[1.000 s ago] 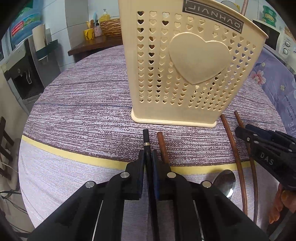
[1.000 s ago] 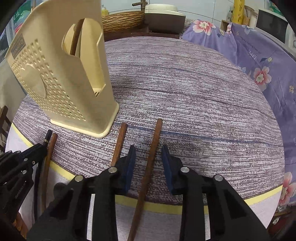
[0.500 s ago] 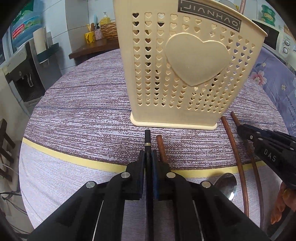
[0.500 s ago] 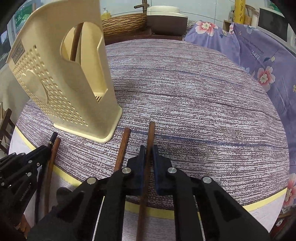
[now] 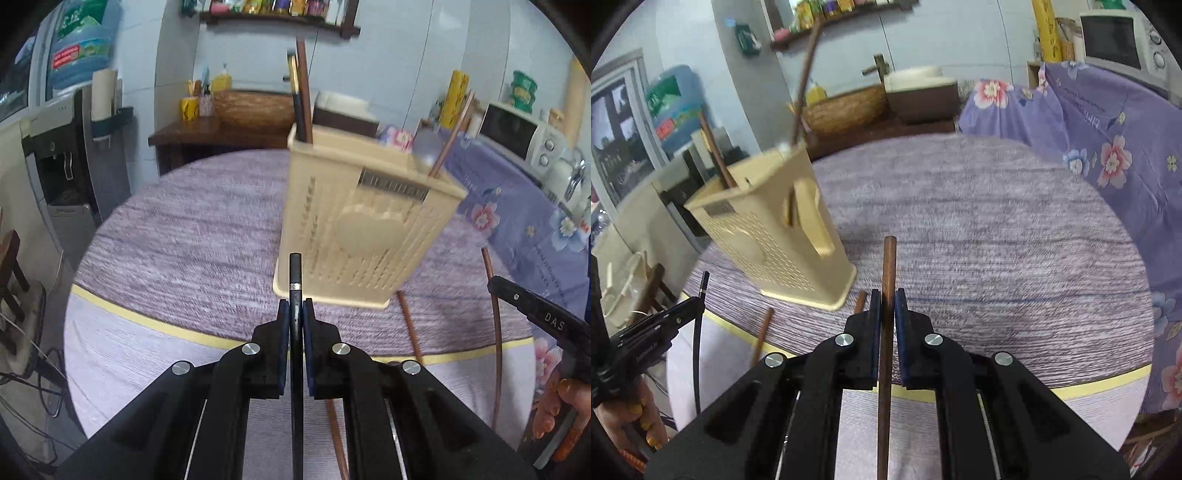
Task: Organize utensils
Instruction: 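Carry both chopsticks over the caddy and open both tools to drop them in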
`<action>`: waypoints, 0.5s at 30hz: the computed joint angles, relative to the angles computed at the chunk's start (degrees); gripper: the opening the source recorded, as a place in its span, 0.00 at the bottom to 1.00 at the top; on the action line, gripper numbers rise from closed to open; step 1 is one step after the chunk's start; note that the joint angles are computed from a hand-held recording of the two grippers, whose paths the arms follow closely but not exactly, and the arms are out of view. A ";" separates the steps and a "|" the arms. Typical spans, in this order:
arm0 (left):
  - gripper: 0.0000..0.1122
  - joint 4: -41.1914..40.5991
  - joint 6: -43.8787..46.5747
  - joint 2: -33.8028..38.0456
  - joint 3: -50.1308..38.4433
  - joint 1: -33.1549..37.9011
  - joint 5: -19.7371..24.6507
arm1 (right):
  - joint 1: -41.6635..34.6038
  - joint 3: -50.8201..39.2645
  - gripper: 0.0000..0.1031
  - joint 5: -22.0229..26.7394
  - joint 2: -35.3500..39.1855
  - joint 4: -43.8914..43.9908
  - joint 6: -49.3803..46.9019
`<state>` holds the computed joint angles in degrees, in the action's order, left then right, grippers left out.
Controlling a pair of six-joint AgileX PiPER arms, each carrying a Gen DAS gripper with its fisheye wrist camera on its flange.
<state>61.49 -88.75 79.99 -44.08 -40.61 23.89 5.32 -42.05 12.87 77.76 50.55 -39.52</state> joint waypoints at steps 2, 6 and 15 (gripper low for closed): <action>0.07 0.69 -0.11 -3.14 0.17 -0.87 1.57 | -2.32 0.67 0.08 2.27 -4.32 3.44 -4.18; 0.07 2.23 -0.78 -8.89 0.39 -2.87 5.25 | -7.47 1.47 0.08 8.40 -12.02 7.34 -9.43; 0.08 3.24 1.50 -14.19 -2.10 -4.95 10.04 | -11.13 -0.51 0.08 12.91 -19.80 4.02 -7.70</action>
